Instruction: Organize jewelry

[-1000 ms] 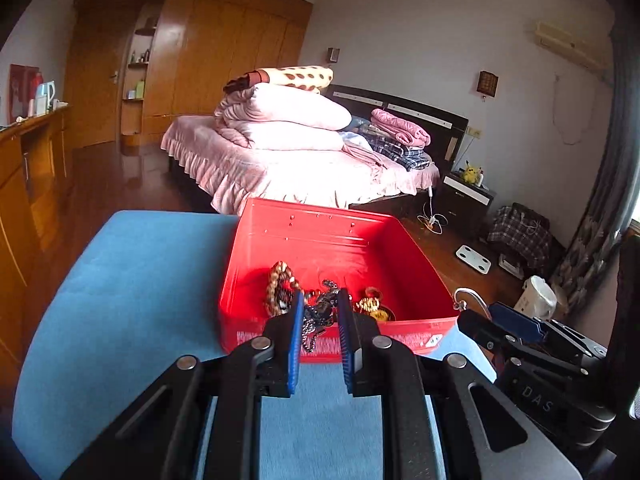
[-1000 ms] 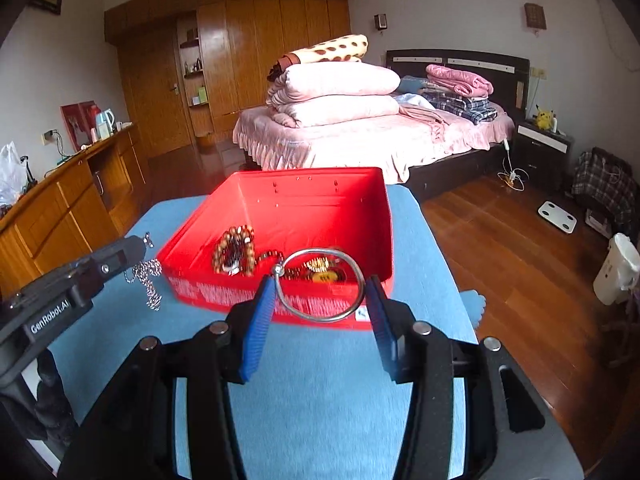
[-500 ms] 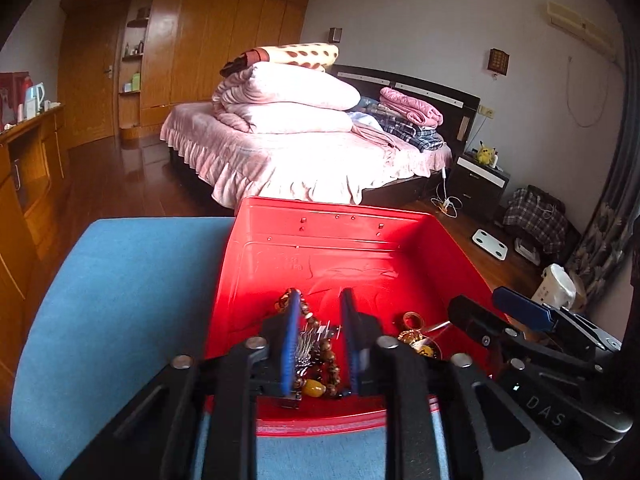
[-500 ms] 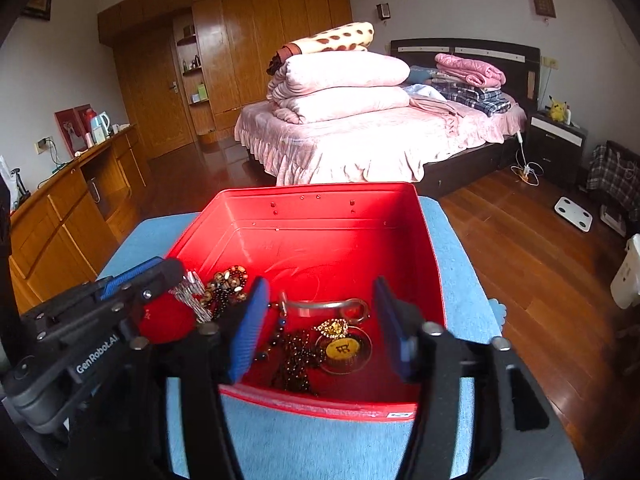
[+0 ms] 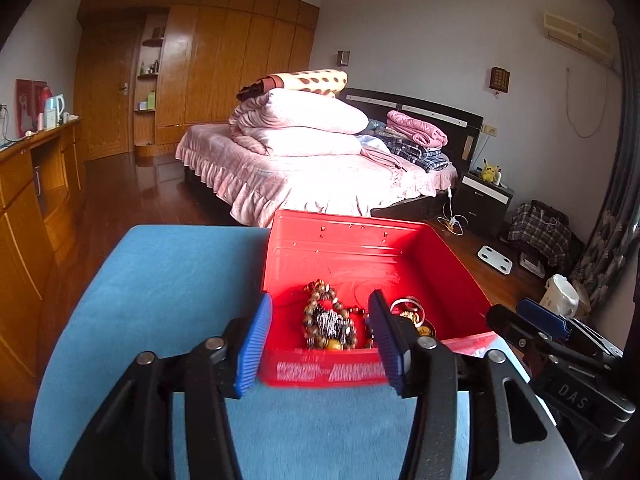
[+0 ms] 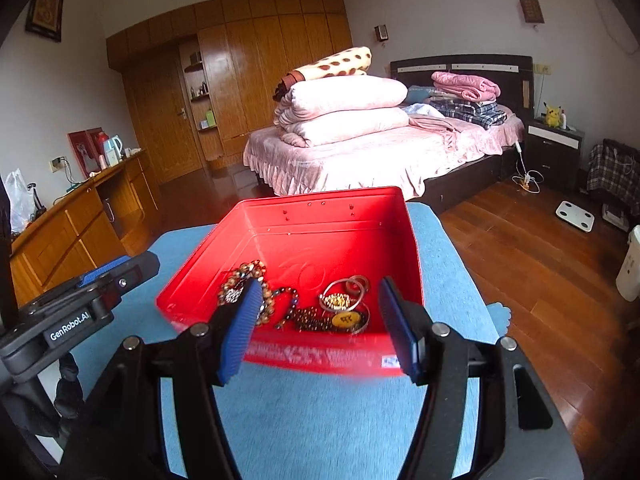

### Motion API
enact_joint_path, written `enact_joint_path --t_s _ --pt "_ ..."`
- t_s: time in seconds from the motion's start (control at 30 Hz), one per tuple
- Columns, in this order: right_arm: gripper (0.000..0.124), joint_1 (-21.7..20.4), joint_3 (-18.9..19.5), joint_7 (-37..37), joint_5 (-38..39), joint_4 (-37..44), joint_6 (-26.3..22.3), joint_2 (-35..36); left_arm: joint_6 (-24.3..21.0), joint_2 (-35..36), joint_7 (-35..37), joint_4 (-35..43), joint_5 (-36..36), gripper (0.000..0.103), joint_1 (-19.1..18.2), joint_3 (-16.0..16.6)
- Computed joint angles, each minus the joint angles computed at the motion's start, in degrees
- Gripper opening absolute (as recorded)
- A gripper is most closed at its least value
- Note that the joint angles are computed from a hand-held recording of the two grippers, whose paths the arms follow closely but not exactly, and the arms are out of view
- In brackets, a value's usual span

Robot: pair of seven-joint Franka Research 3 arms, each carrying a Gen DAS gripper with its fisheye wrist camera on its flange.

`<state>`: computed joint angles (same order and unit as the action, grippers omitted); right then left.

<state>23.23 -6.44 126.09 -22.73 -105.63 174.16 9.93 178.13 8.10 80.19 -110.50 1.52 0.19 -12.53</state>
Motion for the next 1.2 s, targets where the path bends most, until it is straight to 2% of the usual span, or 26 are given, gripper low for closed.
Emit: enact_joint_path --t_s 0.1,0.23,0.3,0.37,0.5,0.6,0.8,1.0,1.2 --pt "0.061 0.68 -0.55 2.68 -2.66 -3.63 1.28 -2.78 0.50 -3.71 2.09 -4.59 -2.89 0.057 0.85 -0.99" --pt "0.064 0.32 -0.06 9.02 -10.28 -6.88 1.16 -6.02 1.21 -7.49 0.38 -8.92 -1.19 0.060 -1.42 1.76" --pt "0.065 -0.70 1.24 10.45 -11.90 -8.56 1.31 -7.55 1.51 -9.15 1.18 -10.82 -2.21 0.061 -2.53 2.82" --pt "0.069 -1.77 2.56 12.21 -14.11 -9.92 1.26 -8.92 1.61 -10.84 -0.68 -12.55 -0.16 0.063 -3.13 3.64" --pt "0.082 -4.48 5.40 19.03 -22.20 -11.77 1.27 -11.43 2.91 -14.40 -10.69 -16.25 11.38 0.073 -0.32 2.30" --pt "0.093 -7.19 7.80 23.72 -27.16 -13.06 1.78 -13.30 3.57 -16.73 -14.90 -18.29 16.05 0.082 0.96 1.78" --pt "0.097 -12.33 12.47 27.44 -30.18 -16.12 4.08 -16.67 5.54 -21.68 -24.66 -21.71 26.63 0.088 10.15 -4.85" --pt "0.097 -19.15 18.70 32.57 -35.23 -17.60 4.80 -19.42 6.01 -24.99 -26.75 -24.25 28.70 0.089 11.02 -4.65" --pt "0.098 -22.24 21.55 29.32 -31.02 -19.71 6.52 -21.46 6.92 -27.34 -25.56 -26.70 27.91 0.089 9.25 -2.68"
